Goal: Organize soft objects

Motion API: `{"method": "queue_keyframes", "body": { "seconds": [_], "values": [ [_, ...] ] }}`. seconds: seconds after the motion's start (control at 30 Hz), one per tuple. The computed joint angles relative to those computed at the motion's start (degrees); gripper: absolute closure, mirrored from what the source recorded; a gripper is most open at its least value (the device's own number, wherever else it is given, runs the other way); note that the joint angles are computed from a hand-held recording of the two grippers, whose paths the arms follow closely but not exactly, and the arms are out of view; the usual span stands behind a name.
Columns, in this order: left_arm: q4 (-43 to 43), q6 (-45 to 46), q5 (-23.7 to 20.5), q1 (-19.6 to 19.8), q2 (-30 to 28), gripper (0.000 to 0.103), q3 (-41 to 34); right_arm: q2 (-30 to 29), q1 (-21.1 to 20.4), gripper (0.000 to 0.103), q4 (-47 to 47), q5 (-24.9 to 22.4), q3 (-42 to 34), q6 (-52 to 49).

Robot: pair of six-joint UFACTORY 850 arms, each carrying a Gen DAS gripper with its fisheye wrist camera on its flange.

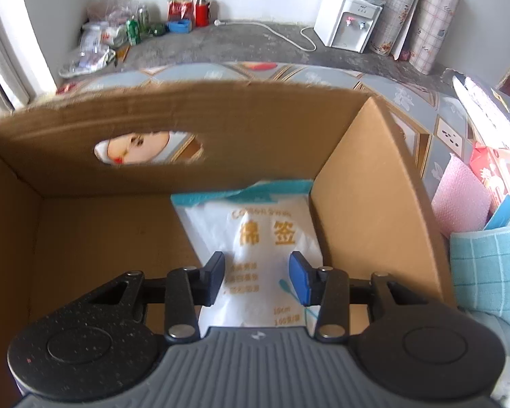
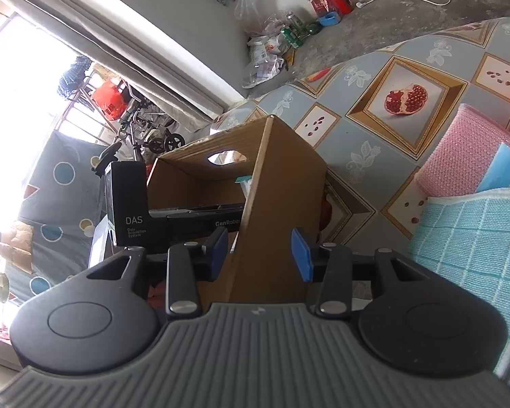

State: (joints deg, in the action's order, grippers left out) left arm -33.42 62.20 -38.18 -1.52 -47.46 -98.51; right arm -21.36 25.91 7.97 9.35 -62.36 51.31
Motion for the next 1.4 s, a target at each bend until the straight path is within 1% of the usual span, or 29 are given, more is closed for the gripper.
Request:
{"method": "queue_keyframes", "body": {
  "seconds": [0.03,0.1,0.13,0.17,0.2,0.23,0.3,0.4,0.5,0.63,0.7,0.73,0.77,0.83,0.9,0.97,1.07,1.13,1.2,1.3,1.37,1.4],
  "values": [
    [-0.13,-0.03,0.24,-0.07,0.19,0.054,0.28,0.23,0.09,0.061,0.69,0.13,0.38,-0.55],
    [0.26,-1.32,0.00,0.03,0.74,0.047,0.73,0.74,0.49,0.059,5.07,0.46,1.15,-4.68],
    [0.95,-2.72,-0.11,-0.08,0.75,0.041,0.45,1.07,0.82,0.059,8.05,0.72,1.55,-7.55],
    [1.97,-4.32,-0.50,-0.11,0.59,0.037,-0.12,1.35,1.06,0.058,9.70,1.33,2.10,-9.18],
    [2.74,-5.78,-1.13,-0.02,0.39,0.029,-0.75,1.72,1.35,0.057,11.93,1.83,2.60,-11.36],
    [2.76,-6.84,-2.09,0.23,-0.11,0.025,-1.80,2.13,1.69,0.057,14.79,2.28,3.06,-14.16],
    [1.79,-7.42,-3.10,1.20,0.25,0.025,-2.03,3.18,2.36,0.056,20.25,3.22,4.08,-19.45],
    [-0.44,-6.40,-2.65,2.53,2.51,0.025,-0.36,5.59,3.35,0.056,28.76,4.33,6.04,-27.56],
    [-6.63,-0.80,-1.77,4.32,6.53,0.023,3.49,9.43,4.74,0.055,39.76,6.29,8.91,-38.15],
    [-18.76,12.09,-4.87,7.60,12.94,0.018,9.46,16.14,7.24,0.053,55.34,10.52,13.96,-52.15],
    [-24.05,18.66,-5.90,8.93,16.77,0.016,13.16,19.86,8.76,0.053,63.68,13.39,16.68,-59.19],
    [-26.63,22.21,-7.21,9.87,18.47,0.016,14.74,21.71,9.70,0.052,67.60,15.18,18.05,-62.24],
    [-29.37,25.72,-8.59,10.53,20.27,0.016,16.78,23.54,10.58,0.052,70.60,16.88,19.58,-64.28],
    [-33.22,31.24,-11.17,11.51,24.01,0.011,21.11,26.80,12.26,0.051,75.65,19.94,22.37,-67.30],
    [-35.25,35.44,-12.74,11.80,27.76,0.011,25.51,29.44,13.89,0.050,80.42,22.31,24.87,-69.56],
    [-35.96,38.75,-13.94,11.48,31.45,0.011,29.92,31.52,15.22,0.050,83.50,23.55,27.27,-69.94],
    [-36.61,42.99,-14.18,9.81,36.53,0.011,36.38,33.88,16.34,0.050,85.57,24.17,30.36,-68.61],
    [-36.85,45.71,-13.65,8.30,39.54,0.011,40.77,34.79,16.39,0.050,85.77,23.76,32.08,-67.16],
    [-37.68,49.99,-12.75,6.52,42.00,0.011,45.13,34.99,15.66,0.050,84.21,22.23,33.39,-64.63],
    [-39.32,55.98,-8.04,2.51,44.89,0.013,50.99,34.25,13.67,0.050,80.07,19.53,34.51,-60.37],
    [-40.77,60.30,-3.77,-0.50,46.19,0.015,54.43,33.60,11.93,0.051,77.07,17.45,34.83,-58.18],
    [-41.93,62.31,-1.70,-2.11,46.89,0.019,56.06,33.07,10.89,0.052,74.81,16.33,34.97,-56.28]
  ]
}}
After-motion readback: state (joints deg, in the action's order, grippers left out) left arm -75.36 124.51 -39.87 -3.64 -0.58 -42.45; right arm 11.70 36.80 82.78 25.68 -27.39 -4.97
